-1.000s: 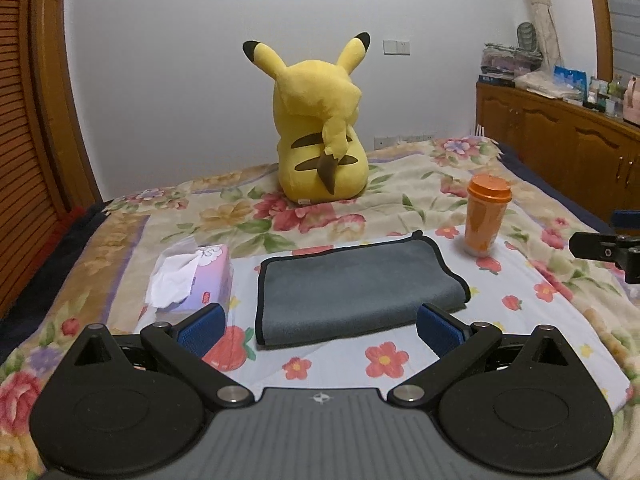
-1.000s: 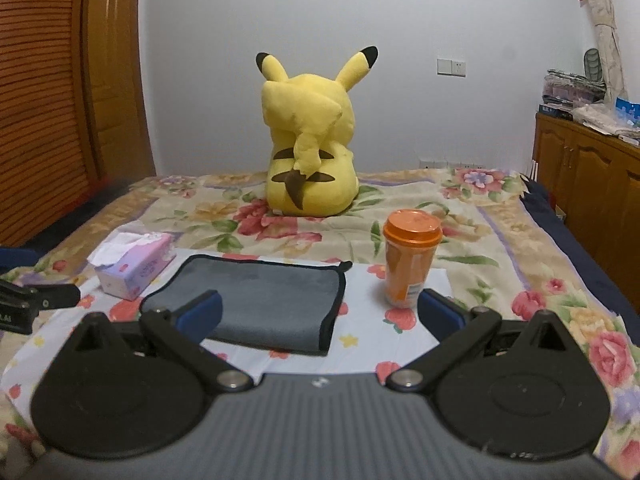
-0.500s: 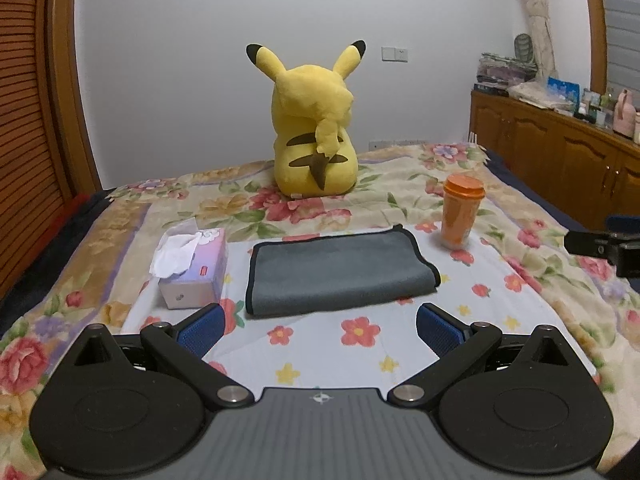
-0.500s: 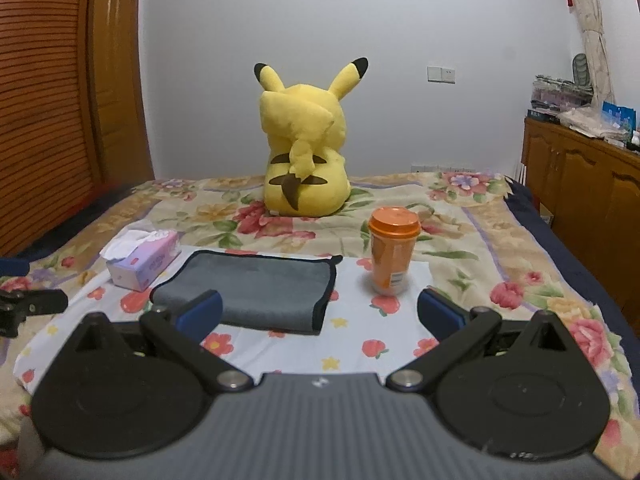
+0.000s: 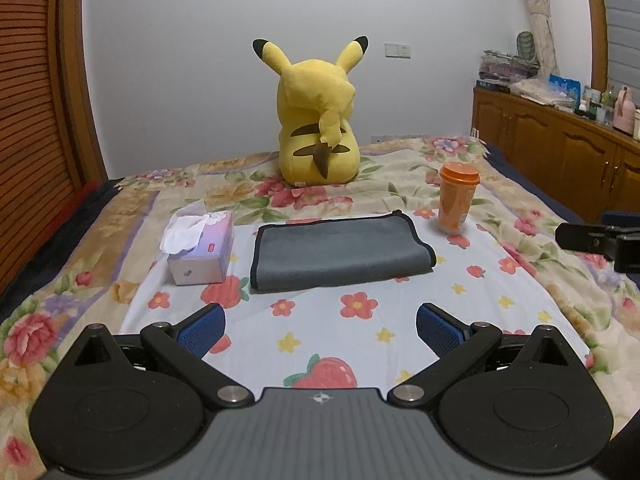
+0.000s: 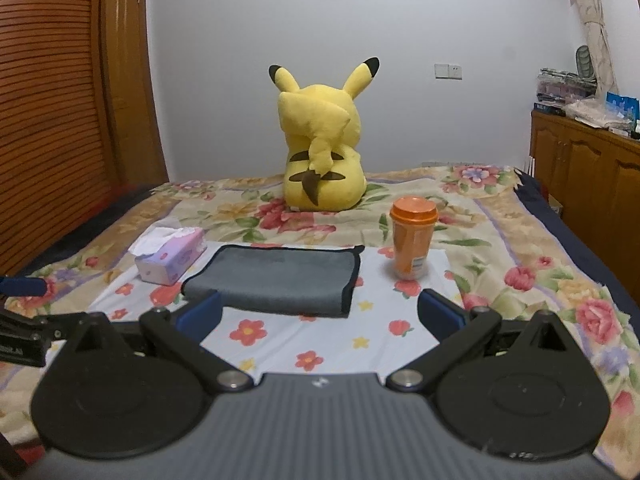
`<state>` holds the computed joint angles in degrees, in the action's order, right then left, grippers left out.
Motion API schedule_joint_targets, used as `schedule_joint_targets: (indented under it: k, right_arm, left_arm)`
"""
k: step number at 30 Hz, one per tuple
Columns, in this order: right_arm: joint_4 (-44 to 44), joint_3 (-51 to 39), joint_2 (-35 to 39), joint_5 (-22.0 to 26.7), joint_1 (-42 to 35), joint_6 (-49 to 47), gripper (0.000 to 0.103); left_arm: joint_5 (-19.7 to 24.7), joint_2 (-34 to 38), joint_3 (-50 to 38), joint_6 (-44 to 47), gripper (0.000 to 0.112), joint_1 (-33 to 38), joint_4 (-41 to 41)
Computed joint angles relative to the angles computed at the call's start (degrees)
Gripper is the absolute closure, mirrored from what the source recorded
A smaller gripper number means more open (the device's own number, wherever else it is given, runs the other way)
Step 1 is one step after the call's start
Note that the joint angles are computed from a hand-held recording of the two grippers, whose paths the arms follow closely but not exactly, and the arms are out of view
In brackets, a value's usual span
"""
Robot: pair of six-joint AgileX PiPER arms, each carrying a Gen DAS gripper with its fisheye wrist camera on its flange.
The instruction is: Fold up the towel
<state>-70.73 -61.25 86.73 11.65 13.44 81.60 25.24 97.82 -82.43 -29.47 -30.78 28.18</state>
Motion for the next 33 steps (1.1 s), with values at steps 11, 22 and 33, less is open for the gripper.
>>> schedule_joint_targets:
  k: [11, 22, 33]
  right_arm:
    - [-13.7, 5.2, -0.5, 3.0, 4.6, 14.4, 0.000]
    - [-17.6, 7.6, 0.7, 4.0, 6.7, 19.9, 0.000]
    - [-23.3, 8.2, 2.3, 5.4, 7.0, 25.5, 0.000]
  left_arm:
    - [-2.1, -0.9, 6.2, -7.8, 0.009, -1.5, 5.2]
    - [-3.3, -1.3, 10.7, -13.3, 0.009, -2.3, 9.5]
    - [-5.2, -2.1, 13.3, -23.7, 0.009, -2.8, 19.9]
